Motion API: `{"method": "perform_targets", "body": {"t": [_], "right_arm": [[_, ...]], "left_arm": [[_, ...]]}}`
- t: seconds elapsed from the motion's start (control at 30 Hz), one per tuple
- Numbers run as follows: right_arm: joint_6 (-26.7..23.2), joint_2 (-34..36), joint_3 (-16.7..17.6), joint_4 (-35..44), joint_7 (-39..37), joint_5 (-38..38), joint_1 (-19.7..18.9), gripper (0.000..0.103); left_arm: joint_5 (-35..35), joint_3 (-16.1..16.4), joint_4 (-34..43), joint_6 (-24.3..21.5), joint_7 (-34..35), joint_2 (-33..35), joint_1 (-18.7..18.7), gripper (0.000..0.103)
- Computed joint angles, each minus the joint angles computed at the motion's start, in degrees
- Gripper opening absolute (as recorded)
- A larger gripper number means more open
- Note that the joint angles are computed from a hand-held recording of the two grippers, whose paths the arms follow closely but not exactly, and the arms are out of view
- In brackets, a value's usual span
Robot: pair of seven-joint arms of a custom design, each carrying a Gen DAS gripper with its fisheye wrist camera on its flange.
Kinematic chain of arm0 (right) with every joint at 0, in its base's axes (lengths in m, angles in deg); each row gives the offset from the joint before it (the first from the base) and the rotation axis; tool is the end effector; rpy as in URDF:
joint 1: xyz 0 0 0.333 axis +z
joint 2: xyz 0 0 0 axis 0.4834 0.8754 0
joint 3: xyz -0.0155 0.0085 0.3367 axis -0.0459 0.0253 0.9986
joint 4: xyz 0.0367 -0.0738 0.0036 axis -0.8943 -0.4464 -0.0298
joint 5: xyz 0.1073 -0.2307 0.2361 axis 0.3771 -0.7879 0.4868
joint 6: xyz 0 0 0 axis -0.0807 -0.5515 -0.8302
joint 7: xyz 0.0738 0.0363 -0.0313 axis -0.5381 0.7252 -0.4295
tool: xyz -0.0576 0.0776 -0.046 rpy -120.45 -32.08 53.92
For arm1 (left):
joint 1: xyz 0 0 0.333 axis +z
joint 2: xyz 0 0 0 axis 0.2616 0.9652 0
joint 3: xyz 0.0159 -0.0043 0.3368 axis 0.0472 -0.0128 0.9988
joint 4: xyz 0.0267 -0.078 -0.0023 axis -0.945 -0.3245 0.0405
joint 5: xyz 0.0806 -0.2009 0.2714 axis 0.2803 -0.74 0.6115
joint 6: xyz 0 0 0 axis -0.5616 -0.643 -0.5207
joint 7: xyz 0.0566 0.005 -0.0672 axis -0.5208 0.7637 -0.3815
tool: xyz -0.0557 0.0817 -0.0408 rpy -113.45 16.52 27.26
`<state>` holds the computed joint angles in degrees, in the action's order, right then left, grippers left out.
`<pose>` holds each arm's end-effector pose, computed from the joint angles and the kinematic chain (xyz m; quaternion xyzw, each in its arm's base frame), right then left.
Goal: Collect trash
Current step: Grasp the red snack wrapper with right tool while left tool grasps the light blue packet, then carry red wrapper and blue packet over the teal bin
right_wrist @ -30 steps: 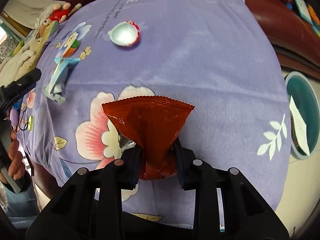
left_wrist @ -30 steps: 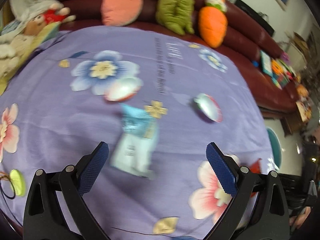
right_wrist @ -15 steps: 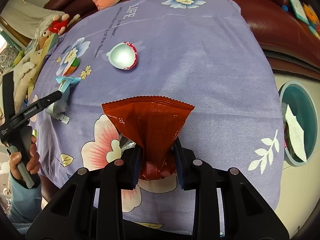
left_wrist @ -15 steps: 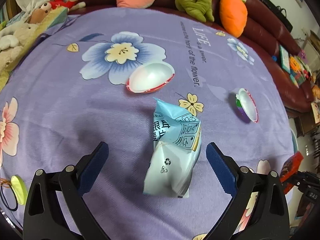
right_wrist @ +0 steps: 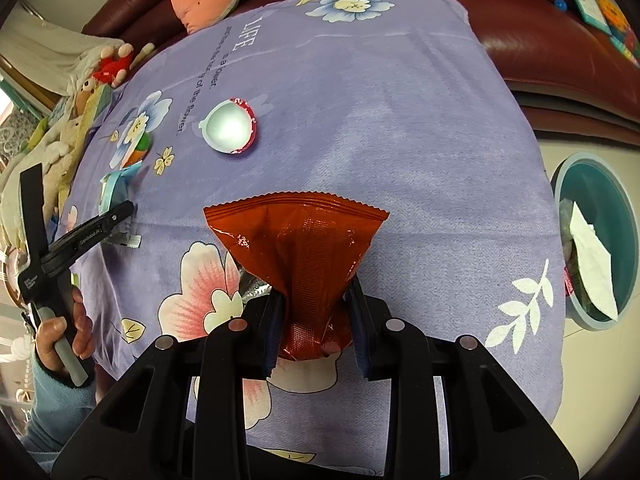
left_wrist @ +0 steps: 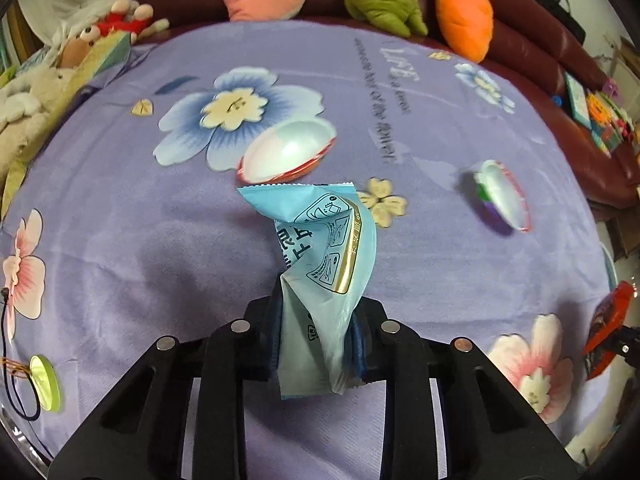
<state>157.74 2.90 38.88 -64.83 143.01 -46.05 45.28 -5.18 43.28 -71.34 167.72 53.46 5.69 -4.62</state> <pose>0.4849 0.1757 0.4542 -0.7416 0.6355 0.0099 0.2146 0.4642 -0.3042 0.4224 -0.7521 0.6086 -0.1806 0.1773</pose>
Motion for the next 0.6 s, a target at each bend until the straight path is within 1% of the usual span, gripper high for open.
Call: {"method": "perform_targets", "body": {"t": [0.17, 0.3, 0.4, 0.6], "right_arm": [[0.9, -1.18, -0.68, -1.13, -2.16, 2.99, -0.72, 0.028], [1.84, -2.54, -1.34, -2.41, -3.89, 5.29, -1.51, 0.028], [2.51, -3.87, -2.12, -3.59, -5.25, 6.89, -2.37, 0.028], [3.57, -6.19, -3.98, -5.18, -7.92, 9.42, -4.57, 0.028]], "left_arm": [[0.8, -1.24, 2.44, 0.03, 0.69, -0.59, -1.51, 0.027], [0.9, -2.05, 6.57, -0.83, 2.68, 1.11, -3.36, 0.028], [0.83, -2.38, 10.46, -1.61, 4.33, 3.26, -5.07, 0.028], [-1.51, -2.75, 22.45, -4.89, 12.62, 10.62, -9.2, 0.028]]}}
